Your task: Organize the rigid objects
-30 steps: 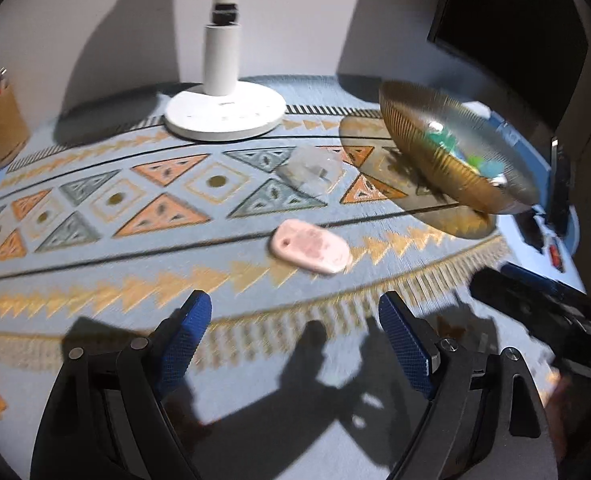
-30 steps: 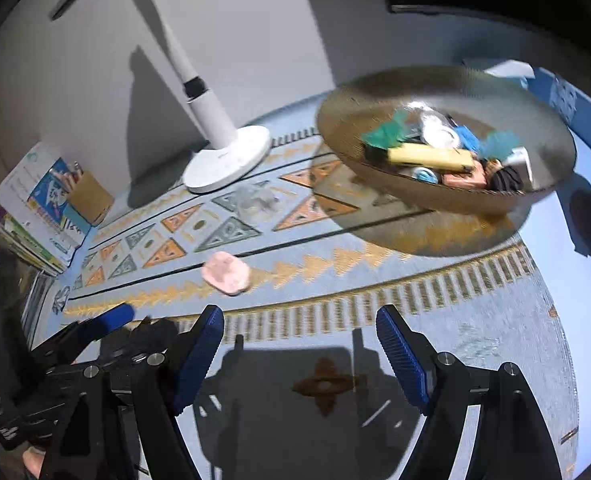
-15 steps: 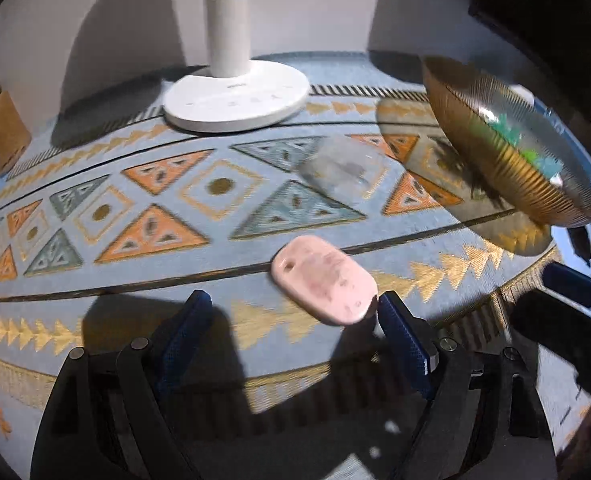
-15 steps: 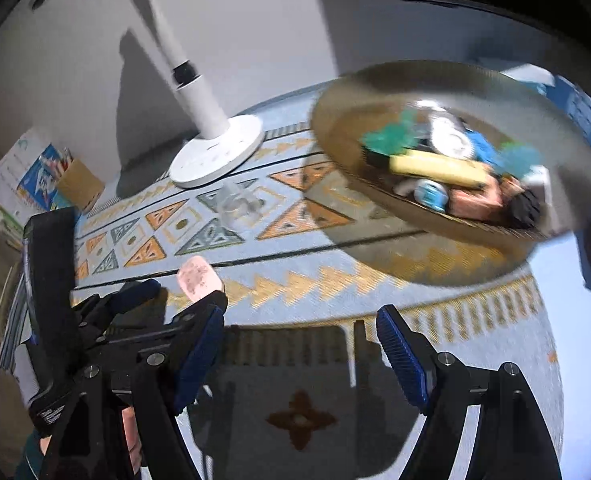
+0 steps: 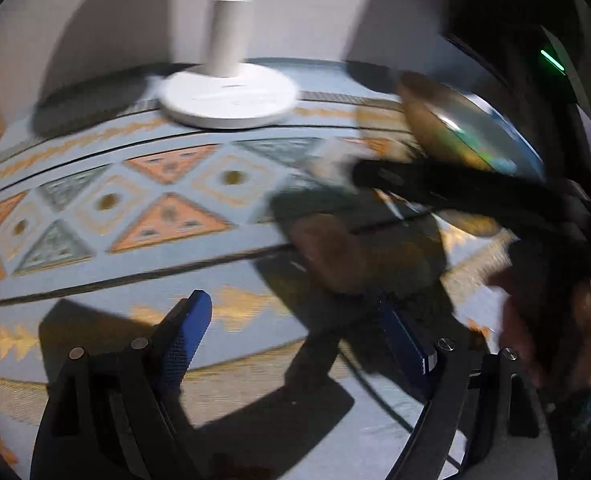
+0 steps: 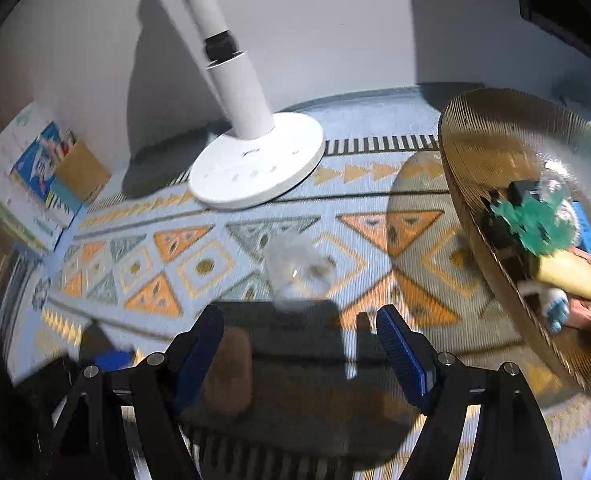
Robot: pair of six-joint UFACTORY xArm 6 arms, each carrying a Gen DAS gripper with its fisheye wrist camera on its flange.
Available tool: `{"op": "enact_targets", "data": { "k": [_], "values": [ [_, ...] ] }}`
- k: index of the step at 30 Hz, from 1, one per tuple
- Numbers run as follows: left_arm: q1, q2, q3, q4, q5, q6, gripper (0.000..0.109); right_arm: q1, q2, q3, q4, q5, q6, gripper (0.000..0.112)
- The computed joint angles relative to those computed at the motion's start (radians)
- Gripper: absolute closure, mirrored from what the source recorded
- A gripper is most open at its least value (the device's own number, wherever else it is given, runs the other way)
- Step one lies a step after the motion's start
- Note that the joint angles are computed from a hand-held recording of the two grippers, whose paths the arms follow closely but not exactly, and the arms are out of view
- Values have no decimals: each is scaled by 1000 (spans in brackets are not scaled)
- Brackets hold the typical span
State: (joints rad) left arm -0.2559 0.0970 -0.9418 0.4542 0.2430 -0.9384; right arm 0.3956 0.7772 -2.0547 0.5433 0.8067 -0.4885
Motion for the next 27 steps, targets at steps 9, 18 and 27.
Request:
{"op": "enact_targets", "data": {
  "k": [9,18,27],
  "values": [
    [-15,73,-75,-30,-8,11,46,9,168,-252,-35,100,-13,44],
    [-30,110,-133,69,36,-118,50,-12,47,-52,21,17,-74,71],
    [-35,87,-117,216,55,-231,74,-65,-209,304,174,-81,-189,71]
  ]
}}
